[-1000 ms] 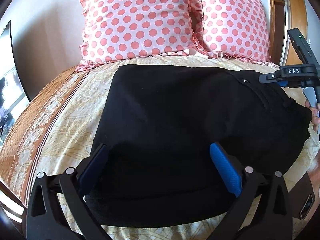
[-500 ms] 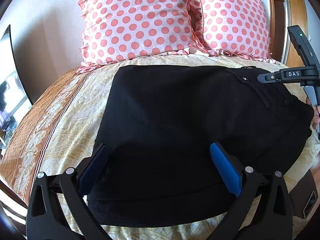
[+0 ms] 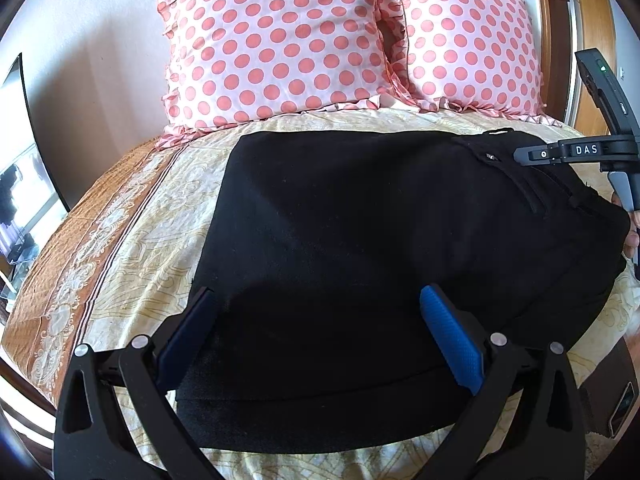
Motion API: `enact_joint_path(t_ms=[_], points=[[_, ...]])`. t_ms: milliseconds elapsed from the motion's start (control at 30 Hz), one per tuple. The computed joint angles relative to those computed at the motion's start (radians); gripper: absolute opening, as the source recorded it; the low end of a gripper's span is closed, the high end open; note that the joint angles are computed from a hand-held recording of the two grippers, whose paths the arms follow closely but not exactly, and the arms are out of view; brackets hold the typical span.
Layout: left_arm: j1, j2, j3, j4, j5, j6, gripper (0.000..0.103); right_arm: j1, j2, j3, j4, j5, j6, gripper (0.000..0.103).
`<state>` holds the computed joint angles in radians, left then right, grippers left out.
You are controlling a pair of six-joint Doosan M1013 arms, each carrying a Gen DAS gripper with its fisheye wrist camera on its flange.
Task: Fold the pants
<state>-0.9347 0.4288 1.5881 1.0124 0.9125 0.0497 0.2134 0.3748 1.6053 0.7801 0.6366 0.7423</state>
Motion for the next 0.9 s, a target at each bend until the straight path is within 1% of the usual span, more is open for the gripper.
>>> enact_joint_path(t_ms=[33, 100, 200, 300, 333, 367, 400, 433, 500, 533, 600, 633, 667, 700, 733, 800, 833, 867, 900], points=[[0.000, 0.000, 0.000, 0.000, -0.001, 0.000, 0.101, 0.001, -0.002, 0.003, 0.004, -0.007, -0.009, 0.028], [0.000, 0.000, 0.000, 0.001, -0.002, 0.000, 0.101, 0.004, -0.012, 0.014, 0.028, -0.027, -0.050, 0.022], [0.000, -0.005, 0.007, 0.010, -0.005, -0.009, 0.101, 0.009, -0.034, 0.036, 0.079, -0.055, -0.136, 0.019], [0.003, -0.021, 0.024, 0.029, -0.023, -0.038, 0.101, 0.010, -0.053, 0.058, 0.164, -0.071, -0.270, 0.018], [0.008, -0.043, 0.047, 0.062, -0.053, -0.087, 0.101, 0.011, -0.057, 0.066, 0.188, -0.078, -0.312, 0.018], [0.012, -0.054, 0.058, 0.078, -0.066, -0.115, 0.101, 0.011, -0.060, 0.071, 0.208, -0.078, -0.343, 0.018], [0.026, -0.078, 0.077, 0.099, -0.096, -0.160, 0.101, 0.009, -0.062, 0.076, 0.233, -0.075, -0.376, 0.018], [0.038, -0.091, 0.085, 0.100, -0.117, -0.178, 0.101, 0.009, -0.063, 0.079, 0.250, -0.072, -0.399, 0.018], [0.080, -0.119, 0.099, 0.069, -0.176, -0.201, 0.101, 0.005, -0.063, 0.082, 0.282, -0.057, -0.440, 0.018], [0.114, -0.132, 0.104, 0.022, -0.228, -0.190, 0.101, 0.003, -0.063, 0.085, 0.300, -0.049, -0.460, 0.018], [0.174, -0.143, 0.101, -0.120, -0.324, -0.094, 0.100, -0.002, -0.065, 0.090, 0.337, -0.030, -0.504, 0.018], [0.208, -0.141, 0.092, -0.230, -0.373, -0.004, 0.099, -0.003, -0.066, 0.092, 0.345, -0.028, -0.513, 0.018], [0.228, -0.134, 0.080, -0.304, -0.398, 0.068, 0.099, -0.002, -0.065, 0.090, 0.336, -0.031, -0.500, 0.018], [0.252, -0.119, 0.056, -0.413, -0.404, 0.190, 0.096, -0.002, -0.062, 0.088, 0.323, -0.035, -0.479, 0.018], [0.264, -0.103, 0.035, -0.478, -0.393, 0.276, 0.093, -0.002, -0.058, 0.082, 0.305, -0.037, -0.447, 0.018], [0.273, -0.071, -0.003, -0.552, -0.358, 0.381, 0.089, -0.005, -0.052, 0.078, 0.289, -0.036, -0.412, 0.018], [0.281, -0.054, -0.023, -0.606, -0.341, 0.444, 0.086, -0.007, -0.049, 0.075, 0.287, -0.032, -0.398, 0.018], [0.287, -0.044, -0.033, -0.656, -0.332, 0.492, 0.084, -0.010, -0.046, 0.072, 0.285, -0.025, -0.386, 0.018], [0.298, -0.030, -0.047, -0.733, -0.331, 0.566, 0.082, -0.012, -0.044, 0.071, 0.283, -0.022, -0.379, 0.018]])
